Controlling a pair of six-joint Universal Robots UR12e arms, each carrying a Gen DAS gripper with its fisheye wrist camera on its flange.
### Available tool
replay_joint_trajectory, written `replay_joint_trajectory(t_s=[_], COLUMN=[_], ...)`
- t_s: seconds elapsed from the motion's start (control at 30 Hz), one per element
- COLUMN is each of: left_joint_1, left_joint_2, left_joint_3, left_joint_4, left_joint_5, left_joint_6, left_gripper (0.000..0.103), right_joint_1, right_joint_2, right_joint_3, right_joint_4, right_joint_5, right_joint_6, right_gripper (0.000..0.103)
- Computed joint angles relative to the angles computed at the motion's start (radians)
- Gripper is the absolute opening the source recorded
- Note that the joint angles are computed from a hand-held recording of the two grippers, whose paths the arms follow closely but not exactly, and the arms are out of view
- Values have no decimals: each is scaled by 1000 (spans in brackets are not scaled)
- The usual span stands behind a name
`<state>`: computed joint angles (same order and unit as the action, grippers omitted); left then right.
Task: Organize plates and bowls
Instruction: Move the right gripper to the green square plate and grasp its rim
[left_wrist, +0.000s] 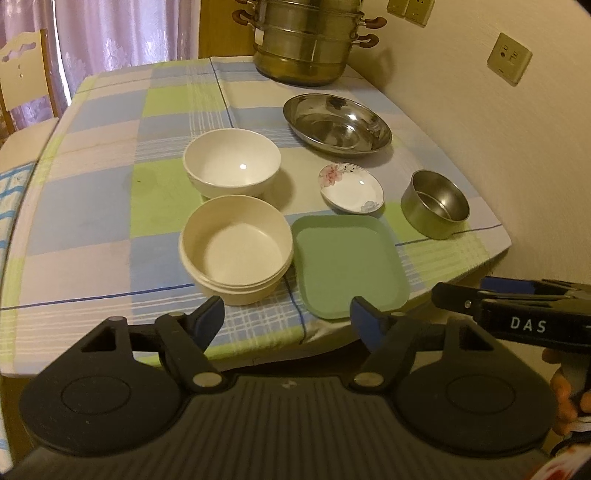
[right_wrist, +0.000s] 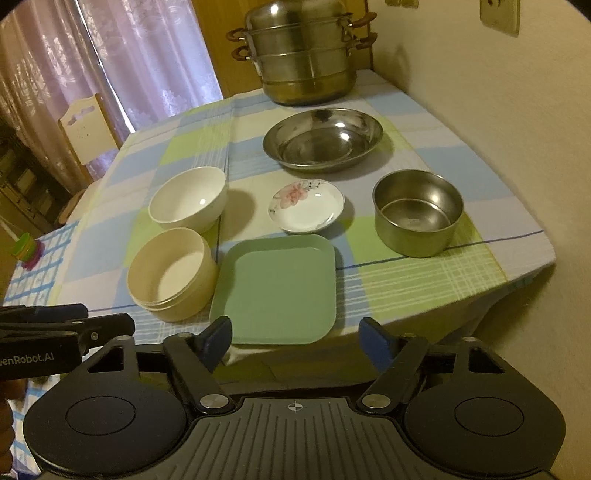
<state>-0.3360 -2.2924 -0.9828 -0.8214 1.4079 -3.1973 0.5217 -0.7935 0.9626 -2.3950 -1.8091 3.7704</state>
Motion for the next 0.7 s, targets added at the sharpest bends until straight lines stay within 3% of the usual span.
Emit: replay_joint_trajectory(t_s=[0.2,0.37,0.47,0.7], left_joint_1=[-11,-18,-22,-41], left_joint_2=[-42,-74,-94,-125], left_joint_3=[39,59,76,96], left_joint_4=[0,-4,-19,3], left_joint_5=[-26,-35,-27,57], left_joint_6=[-40,-111,-152,-223], left_gripper=[68,53,39,32], right_joint_1=[-28,-54,-70,-96], right_joint_2=[3,12,21,52], right_joint_3=[30,42,42,15], right_joint_4=[-55,-80,-84,-60], right_joint_5=[57,120,166,238], right_joint_6=[-52,-84,-108,-159], right_gripper=[67,62,58,45])
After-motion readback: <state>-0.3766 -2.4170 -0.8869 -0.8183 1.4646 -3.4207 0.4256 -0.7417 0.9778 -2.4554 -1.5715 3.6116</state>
